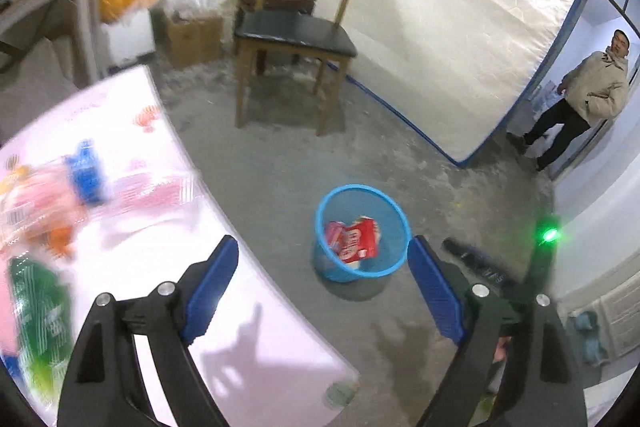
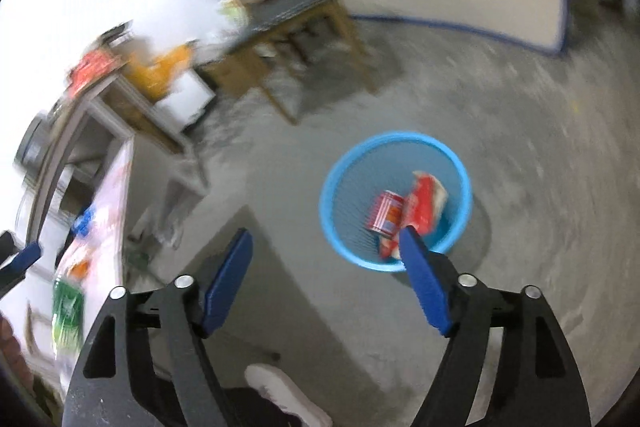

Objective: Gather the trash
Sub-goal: 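Open both tools over the blue wastebasket to drop can and bag, then move both tools back over the table toward the green plastic bottle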

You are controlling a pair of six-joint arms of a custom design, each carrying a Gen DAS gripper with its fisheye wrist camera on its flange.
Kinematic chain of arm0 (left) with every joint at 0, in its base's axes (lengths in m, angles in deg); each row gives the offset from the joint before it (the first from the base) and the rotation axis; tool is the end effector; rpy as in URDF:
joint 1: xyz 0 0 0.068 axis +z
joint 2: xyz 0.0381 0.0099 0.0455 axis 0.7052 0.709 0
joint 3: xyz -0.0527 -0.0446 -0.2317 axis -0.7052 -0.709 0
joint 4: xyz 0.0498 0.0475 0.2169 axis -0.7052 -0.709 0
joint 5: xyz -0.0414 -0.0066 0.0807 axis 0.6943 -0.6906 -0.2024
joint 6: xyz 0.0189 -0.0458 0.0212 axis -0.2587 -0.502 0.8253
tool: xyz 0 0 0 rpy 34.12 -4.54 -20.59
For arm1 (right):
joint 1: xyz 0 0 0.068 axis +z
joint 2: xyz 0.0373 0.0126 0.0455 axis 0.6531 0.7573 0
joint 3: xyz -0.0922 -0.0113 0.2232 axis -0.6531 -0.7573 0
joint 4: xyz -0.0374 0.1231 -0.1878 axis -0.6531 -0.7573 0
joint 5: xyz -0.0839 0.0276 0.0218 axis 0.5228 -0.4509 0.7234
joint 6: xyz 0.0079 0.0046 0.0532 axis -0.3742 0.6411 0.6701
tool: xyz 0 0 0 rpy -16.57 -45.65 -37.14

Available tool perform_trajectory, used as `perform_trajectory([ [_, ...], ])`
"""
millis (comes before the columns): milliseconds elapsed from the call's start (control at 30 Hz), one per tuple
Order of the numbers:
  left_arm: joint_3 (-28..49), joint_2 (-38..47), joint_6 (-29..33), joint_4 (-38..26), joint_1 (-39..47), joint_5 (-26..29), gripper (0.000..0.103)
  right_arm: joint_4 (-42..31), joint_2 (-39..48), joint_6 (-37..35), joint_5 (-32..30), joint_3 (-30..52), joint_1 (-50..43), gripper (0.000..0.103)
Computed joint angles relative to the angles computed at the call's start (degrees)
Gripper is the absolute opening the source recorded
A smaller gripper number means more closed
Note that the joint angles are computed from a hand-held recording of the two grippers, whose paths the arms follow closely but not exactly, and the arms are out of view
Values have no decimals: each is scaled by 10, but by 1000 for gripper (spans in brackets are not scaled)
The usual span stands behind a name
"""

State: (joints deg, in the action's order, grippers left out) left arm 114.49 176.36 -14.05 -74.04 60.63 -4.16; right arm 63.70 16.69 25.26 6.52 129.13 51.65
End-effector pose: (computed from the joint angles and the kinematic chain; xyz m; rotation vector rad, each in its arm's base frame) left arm 0.2547 0.0544 0.3569 0.1635 2.4439 -0.4076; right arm 0.3067 0.0637 0.2358 0.3002 2.4257 0.4648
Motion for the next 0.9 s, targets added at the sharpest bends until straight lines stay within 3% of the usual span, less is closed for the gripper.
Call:
perform_trajectory([
  [233,-15,-85,165,-98,225,76,91,-96,-2,-36,55,152,179,93],
  [367,-15,-93,294,-157,387,120,92,-144,60,-25,71,243,264,95],
  [500,-22,-71,385,-187,510,142,93,-187,122,-17,97,322,332,95],
  [667,-24,-32,429,-188,600,153,93,-250,205,-13,132,437,395,95],
  [900,-42,5,453,-155,662,152,93,-369,343,-13,169,642,452,95],
])
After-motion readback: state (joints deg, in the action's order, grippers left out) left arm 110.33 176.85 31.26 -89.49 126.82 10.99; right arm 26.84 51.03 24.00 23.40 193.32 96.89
